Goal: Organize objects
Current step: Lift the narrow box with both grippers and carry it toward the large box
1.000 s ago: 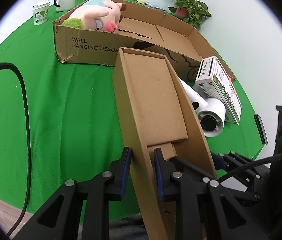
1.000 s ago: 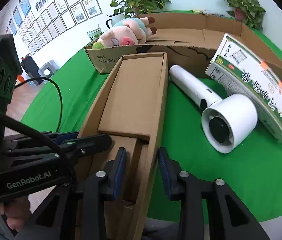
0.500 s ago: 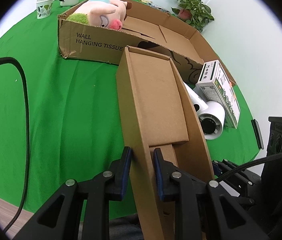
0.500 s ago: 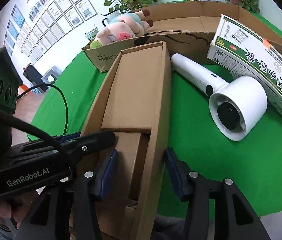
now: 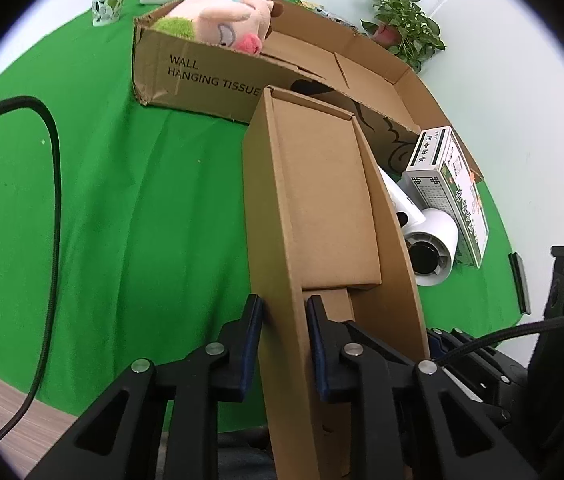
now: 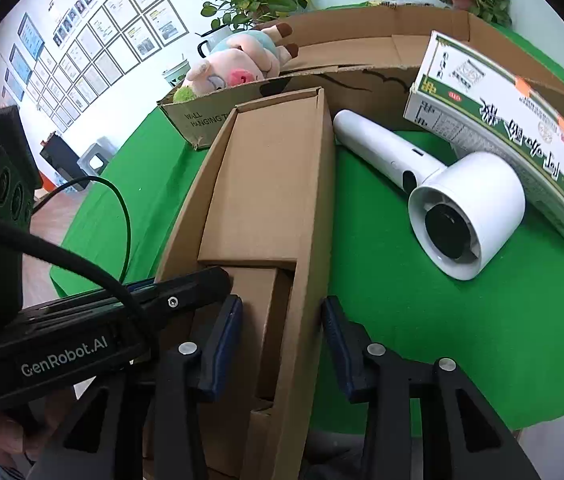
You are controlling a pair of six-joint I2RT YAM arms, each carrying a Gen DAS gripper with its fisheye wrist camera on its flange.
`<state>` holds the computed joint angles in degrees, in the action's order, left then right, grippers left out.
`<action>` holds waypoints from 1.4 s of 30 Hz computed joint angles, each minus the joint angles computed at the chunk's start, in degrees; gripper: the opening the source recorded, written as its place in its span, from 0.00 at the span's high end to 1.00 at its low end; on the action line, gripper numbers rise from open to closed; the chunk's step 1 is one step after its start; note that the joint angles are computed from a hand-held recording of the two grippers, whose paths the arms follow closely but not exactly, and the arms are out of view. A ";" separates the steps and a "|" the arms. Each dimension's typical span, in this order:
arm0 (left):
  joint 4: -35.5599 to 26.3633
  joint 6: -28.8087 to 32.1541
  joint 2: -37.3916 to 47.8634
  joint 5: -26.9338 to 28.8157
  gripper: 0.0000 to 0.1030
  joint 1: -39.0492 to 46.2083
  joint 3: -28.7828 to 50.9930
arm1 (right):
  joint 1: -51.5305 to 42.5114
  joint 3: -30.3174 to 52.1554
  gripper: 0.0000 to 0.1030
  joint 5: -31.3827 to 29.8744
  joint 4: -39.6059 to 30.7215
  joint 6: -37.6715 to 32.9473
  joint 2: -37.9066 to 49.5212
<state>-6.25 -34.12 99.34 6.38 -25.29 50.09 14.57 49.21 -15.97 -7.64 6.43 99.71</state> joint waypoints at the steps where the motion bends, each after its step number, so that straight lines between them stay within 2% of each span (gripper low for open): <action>1: 0.19 0.20 -0.40 -1.56 0.81 -0.70 -0.20 | 0.18 -0.16 0.65 0.40 0.18 -0.17 -0.22; 5: 1.22 1.14 -2.10 -5.38 0.82 -2.18 -1.19 | 0.29 -1.49 0.68 0.85 1.27 -0.68 -2.06; 8: 1.16 1.79 -3.07 -6.17 0.83 -2.16 -1.40 | -0.25 -1.74 0.70 0.08 1.36 -0.80 -2.82; 11: 0.29 2.09 -3.66 -6.64 0.83 -2.03 -1.23 | -0.25 -2.62 0.78 0.91 2.12 -0.86 -4.16; 12: 0.46 2.28 -4.13 -6.79 0.85 -2.01 -1.53 | -0.27 -2.48 0.85 1.81 2.04 -0.94 -4.13; 13: 0.33 2.48 -4.43 -6.82 0.85 -2.05 -1.57 | -0.48 -2.37 0.87 1.80 2.01 -0.96 -4.09; 21: 0.55 3.29 -6.44 -8.10 0.85 -2.73 -2.82 | -0.23 -4.31 0.87 2.87 2.38 -0.52 -7.04; 28: 0.95 4.63 -10.86 -12.91 0.85 -4.84 -3.72 | 1.03 -5.02 0.89 5.65 2.61 -0.31 -11.51; 33: 0.79 4.92 -12.91 -13.86 0.85 -4.84 -3.91 | 1.72 -5.01 0.89 6.59 2.06 -0.28 -14.09; 42: 0.46 7.22 -13.40 -15.02 0.85 -3.18 -0.73 | 3.67 -0.55 0.90 9.61 0.44 0.18 -14.88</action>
<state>-5.79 -26.90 85.95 -8.64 -28.47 49.36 18.24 48.66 -6.36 -7.20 6.61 84.83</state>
